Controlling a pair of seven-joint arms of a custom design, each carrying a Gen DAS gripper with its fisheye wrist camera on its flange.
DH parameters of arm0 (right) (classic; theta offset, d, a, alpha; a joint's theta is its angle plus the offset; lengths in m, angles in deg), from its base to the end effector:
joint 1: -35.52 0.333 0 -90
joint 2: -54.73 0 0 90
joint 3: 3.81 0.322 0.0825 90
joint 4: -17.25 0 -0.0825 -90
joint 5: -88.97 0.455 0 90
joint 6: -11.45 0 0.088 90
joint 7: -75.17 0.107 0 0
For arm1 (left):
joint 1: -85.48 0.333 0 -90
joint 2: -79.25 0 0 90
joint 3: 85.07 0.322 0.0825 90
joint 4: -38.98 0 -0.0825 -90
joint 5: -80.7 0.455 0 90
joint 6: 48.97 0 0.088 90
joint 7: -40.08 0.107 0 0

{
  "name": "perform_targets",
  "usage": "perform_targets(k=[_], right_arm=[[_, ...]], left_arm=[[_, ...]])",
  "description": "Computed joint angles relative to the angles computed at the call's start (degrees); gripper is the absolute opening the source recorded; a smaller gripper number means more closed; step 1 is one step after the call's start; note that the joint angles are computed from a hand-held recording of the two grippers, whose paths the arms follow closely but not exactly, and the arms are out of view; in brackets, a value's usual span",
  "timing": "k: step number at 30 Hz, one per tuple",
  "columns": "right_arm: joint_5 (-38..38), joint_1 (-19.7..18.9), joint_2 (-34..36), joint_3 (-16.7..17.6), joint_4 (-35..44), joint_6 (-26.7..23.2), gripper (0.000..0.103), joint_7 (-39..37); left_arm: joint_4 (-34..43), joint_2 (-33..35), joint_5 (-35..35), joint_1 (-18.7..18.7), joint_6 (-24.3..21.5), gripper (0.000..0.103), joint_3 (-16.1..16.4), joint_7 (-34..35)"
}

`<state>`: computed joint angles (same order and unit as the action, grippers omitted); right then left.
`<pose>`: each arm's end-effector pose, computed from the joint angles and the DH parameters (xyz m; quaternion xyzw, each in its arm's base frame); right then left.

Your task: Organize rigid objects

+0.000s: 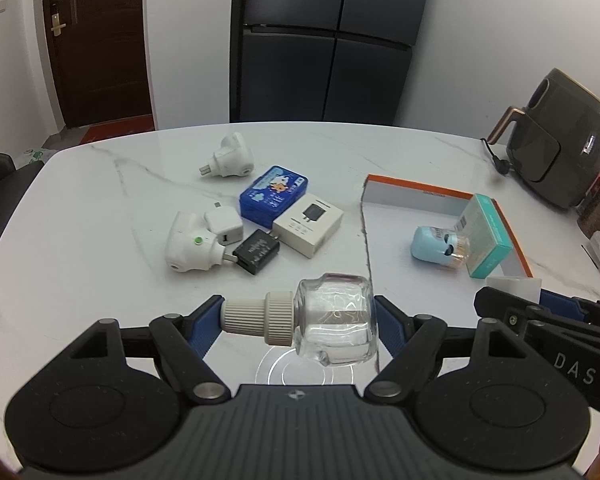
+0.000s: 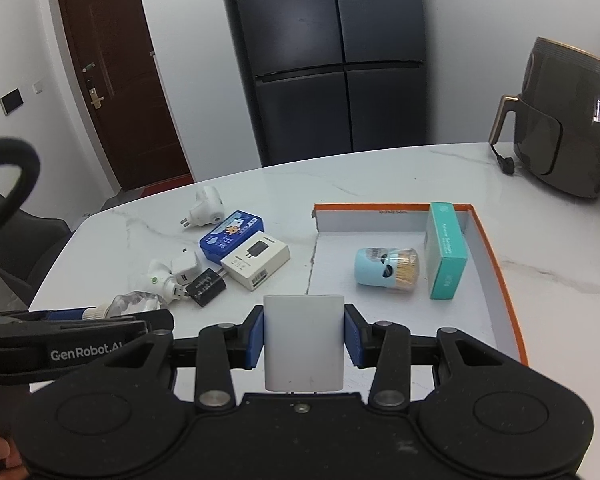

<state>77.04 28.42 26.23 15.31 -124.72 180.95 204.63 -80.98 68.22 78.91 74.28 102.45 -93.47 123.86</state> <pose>0.4960 0.1343 0.5449 -0.5421 0.6978 -0.2807 0.3748 0.5772 -0.2101 0.5745 -0.5829 0.7277 -0.3054 0.1934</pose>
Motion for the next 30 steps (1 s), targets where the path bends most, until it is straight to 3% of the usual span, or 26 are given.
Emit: perform_targets(k=[30], right_arm=[[2.5, -1.3, -5.2, -0.3, -4.2, -0.8, 0.050, 0.2]], left_arm=[[-0.7, -0.7, -1.0, -2.5, -0.3, 0.080, -0.9, 1.7]])
